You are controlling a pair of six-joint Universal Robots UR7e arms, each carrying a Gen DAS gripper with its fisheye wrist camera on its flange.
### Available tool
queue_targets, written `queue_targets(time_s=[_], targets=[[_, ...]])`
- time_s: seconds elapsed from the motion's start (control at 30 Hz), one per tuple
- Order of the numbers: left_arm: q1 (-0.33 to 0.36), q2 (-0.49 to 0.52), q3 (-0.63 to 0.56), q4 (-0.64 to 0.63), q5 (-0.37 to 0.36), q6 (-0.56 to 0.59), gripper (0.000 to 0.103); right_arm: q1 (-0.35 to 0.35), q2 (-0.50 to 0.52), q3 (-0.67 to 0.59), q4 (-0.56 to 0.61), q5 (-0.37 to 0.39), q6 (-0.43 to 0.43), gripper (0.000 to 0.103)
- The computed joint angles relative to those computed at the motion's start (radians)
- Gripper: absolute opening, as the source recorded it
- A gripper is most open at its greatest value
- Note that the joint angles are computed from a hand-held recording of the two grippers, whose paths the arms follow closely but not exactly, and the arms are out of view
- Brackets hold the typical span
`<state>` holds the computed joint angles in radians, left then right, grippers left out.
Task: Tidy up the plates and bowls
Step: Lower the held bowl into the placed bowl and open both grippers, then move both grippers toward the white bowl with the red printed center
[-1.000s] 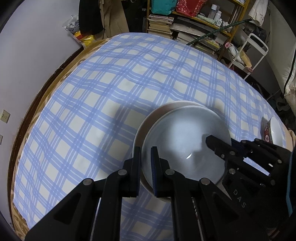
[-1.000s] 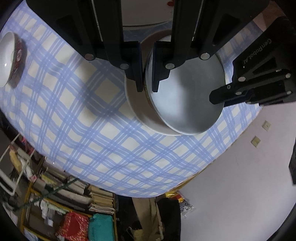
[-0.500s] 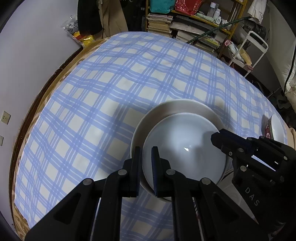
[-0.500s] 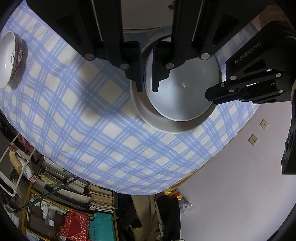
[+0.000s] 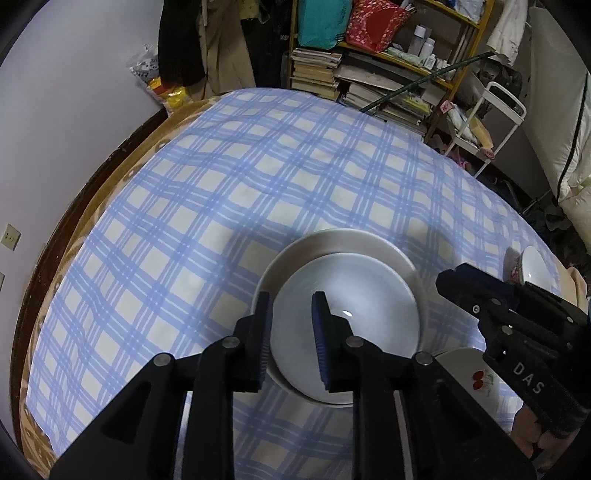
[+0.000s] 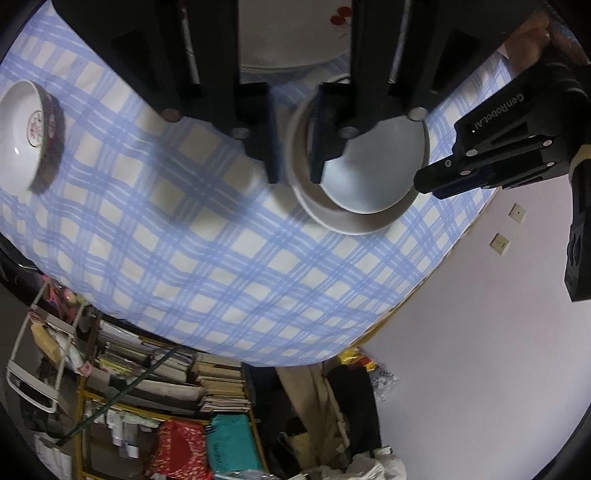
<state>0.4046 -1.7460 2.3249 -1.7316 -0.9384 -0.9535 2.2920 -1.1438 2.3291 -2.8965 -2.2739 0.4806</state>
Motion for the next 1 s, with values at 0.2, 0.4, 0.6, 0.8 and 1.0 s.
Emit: queue_targets(time_s=[0.2,0.4,0.6,0.8,1.0], targets=[[-0.059,0.034,-0.015,-0.009,0.020,-0.001,0.047,0.023,-0.098,0.036,0.063,-0.083,0.051,0.059],[-0.079,0.096,-0.040,-0.087,-0.039,0.057,0.077,0.024,-0.231,0.084,0.121,-0.179,0.144,0.097],[-0.101,0.183,-0.072,-0.093,-0.023,0.039,0.077,-0.006,-0.380,0.133,0.193,-0.217,0.198,0.100],[-0.118,0.272,-0.095,-0.171,-0.028,0.091,0.077,-0.034,-0.504,0.158,0.310,-0.270,0.230,0.100],[-0.120,0.397,-0.123,-0.303,-0.058,0.144,0.077,-0.067,-0.646,0.204,0.292,-0.283,0.231,0.100]])
